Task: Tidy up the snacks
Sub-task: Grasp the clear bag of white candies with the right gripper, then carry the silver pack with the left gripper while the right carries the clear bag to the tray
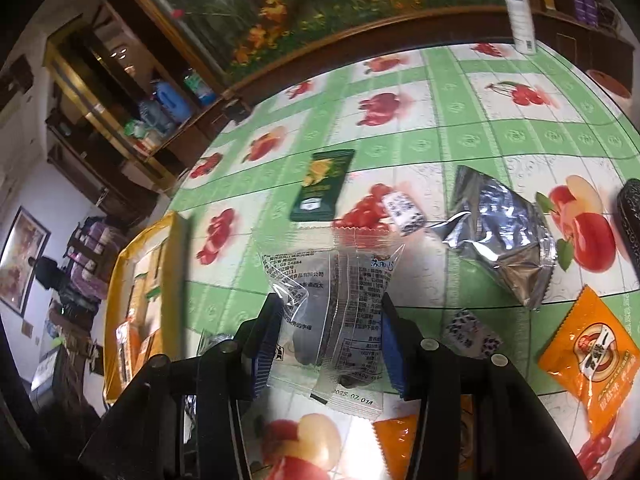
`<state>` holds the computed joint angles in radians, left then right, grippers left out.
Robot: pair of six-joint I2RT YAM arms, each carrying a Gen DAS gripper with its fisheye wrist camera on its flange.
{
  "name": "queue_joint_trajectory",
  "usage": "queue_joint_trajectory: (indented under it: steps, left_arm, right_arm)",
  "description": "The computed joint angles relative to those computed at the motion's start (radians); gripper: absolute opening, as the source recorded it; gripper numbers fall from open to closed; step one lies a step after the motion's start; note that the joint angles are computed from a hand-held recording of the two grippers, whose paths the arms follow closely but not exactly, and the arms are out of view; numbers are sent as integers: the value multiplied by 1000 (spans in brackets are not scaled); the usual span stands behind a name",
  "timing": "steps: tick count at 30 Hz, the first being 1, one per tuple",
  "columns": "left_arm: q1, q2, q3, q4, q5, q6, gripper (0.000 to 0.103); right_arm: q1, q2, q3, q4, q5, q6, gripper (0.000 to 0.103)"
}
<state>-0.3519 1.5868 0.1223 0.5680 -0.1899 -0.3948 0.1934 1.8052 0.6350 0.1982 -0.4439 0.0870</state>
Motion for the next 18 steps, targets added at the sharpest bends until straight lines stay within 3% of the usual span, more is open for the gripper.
queue_joint_trajectory:
  steps: [18]
  left_arm:
    - [-36,-238,-45,-147,-118,-2,58]
  right_arm:
    - [51,-55,-70,86,-44,-7,47]
